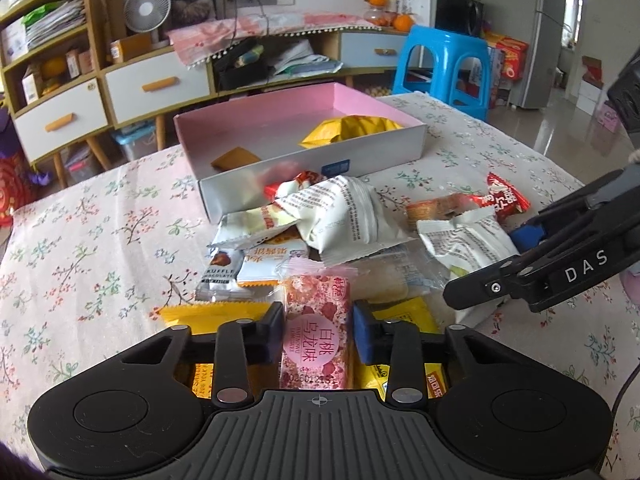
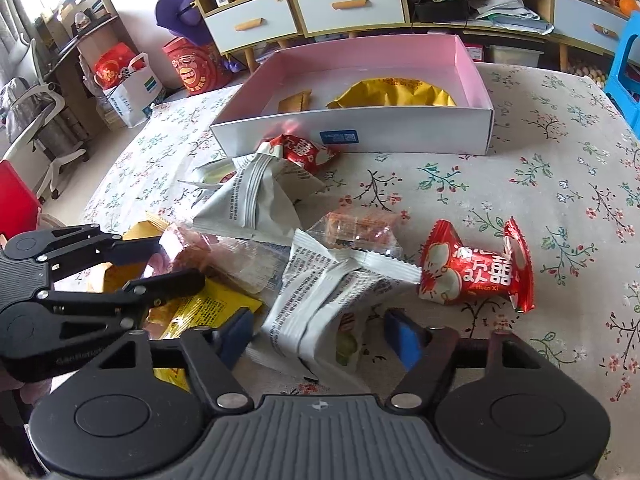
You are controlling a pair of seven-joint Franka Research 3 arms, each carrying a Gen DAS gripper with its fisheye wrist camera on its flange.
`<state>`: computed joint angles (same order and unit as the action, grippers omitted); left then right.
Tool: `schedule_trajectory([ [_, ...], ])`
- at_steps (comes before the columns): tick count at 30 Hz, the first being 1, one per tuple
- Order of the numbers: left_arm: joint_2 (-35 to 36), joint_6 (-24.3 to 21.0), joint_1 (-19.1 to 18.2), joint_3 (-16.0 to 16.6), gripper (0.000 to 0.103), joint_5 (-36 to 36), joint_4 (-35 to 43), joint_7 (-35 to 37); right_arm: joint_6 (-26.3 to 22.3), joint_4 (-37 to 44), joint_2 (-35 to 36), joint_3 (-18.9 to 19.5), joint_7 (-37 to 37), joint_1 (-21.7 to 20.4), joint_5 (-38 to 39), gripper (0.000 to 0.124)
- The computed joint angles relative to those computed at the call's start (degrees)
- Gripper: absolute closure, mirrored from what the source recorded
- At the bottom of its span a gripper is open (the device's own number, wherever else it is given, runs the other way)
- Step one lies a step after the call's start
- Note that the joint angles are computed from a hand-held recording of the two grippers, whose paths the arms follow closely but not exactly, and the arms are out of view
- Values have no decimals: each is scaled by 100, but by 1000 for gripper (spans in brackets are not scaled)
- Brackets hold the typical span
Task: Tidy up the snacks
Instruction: 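Grasp the pink strawberry pack with the left tool while the right grasps a white-grey pack, then place the pink pack and white-grey pack into the box, opening both tools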
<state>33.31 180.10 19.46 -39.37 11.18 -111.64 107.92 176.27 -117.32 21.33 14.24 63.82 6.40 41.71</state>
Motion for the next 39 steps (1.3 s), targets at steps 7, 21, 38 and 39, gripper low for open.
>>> schedule_trajectory([
  [7,-87,60,-151,179,74,-77,4,-297,-75,25,-14,-11,8,-11,80,90],
  [21,-177,-17,71,-58,74,-245,-11,-459,-250,-11,-176,-71,-103,25,386,98],
  [38,-252,-16,61,-137,74,-413,148,-578,-342,122,-383,-244,-530,175,1051,98],
  [39,-245,-17,28,-119,74,-426,190,-613,-330,152,-369,-289,-457,204,999,98],
])
